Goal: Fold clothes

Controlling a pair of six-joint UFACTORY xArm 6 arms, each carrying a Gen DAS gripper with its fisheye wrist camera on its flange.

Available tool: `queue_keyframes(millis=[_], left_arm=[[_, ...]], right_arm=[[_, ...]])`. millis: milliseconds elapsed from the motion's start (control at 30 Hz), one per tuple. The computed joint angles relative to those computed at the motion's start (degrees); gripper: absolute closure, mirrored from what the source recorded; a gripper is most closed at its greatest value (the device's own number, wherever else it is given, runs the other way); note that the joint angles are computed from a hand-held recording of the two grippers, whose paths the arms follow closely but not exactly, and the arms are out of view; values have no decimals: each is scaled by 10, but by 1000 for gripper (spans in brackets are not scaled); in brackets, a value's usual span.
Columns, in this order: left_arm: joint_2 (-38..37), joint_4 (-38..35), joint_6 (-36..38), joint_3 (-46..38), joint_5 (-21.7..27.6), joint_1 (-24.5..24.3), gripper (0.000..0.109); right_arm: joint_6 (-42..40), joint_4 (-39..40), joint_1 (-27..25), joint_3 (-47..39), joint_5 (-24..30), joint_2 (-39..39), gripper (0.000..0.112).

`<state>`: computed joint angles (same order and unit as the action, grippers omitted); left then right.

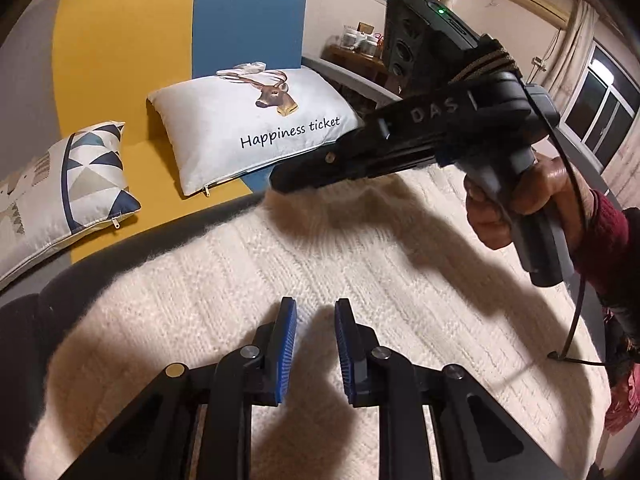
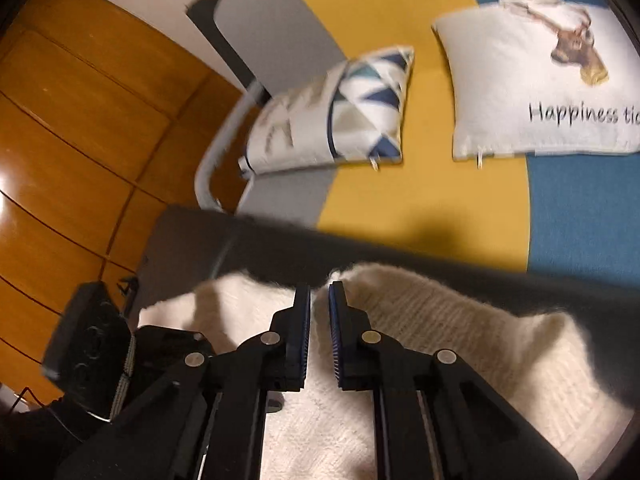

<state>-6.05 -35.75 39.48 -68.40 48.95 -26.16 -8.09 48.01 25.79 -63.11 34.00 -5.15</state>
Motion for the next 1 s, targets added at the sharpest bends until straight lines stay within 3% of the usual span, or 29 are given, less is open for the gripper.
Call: queue_keyframes(millis=[200,333,433,533,633,700,833,1000], left_arm=[[5,-26,7,-2,11,10,90],[0,-24,6,4,4,8,90],[-2,-23,5,9,-1,7,90],[-5,-23,3,13,-6,5,90],[-8,-22,2,18,-11,4,90],[-10,-17,0,20,-16,1,90],[-8,-1,-5,9,-19,-1,89],[44,58,-32,-56,-47,-21,89]], right_arm=[[5,33,-22,17,25,-9,96],[-42,62,-15,5,22,6,94],[-22,-15,11,-20,-15,22,106],[-11,-27,20,-22,-80,27,112],[79,-127,6,-49,-45,70,112],[89,-130,5,-41,-51,71,112],[44,-52,5,25,-106,-11,108],[75,-125,-7,126,-50,-154,108]])
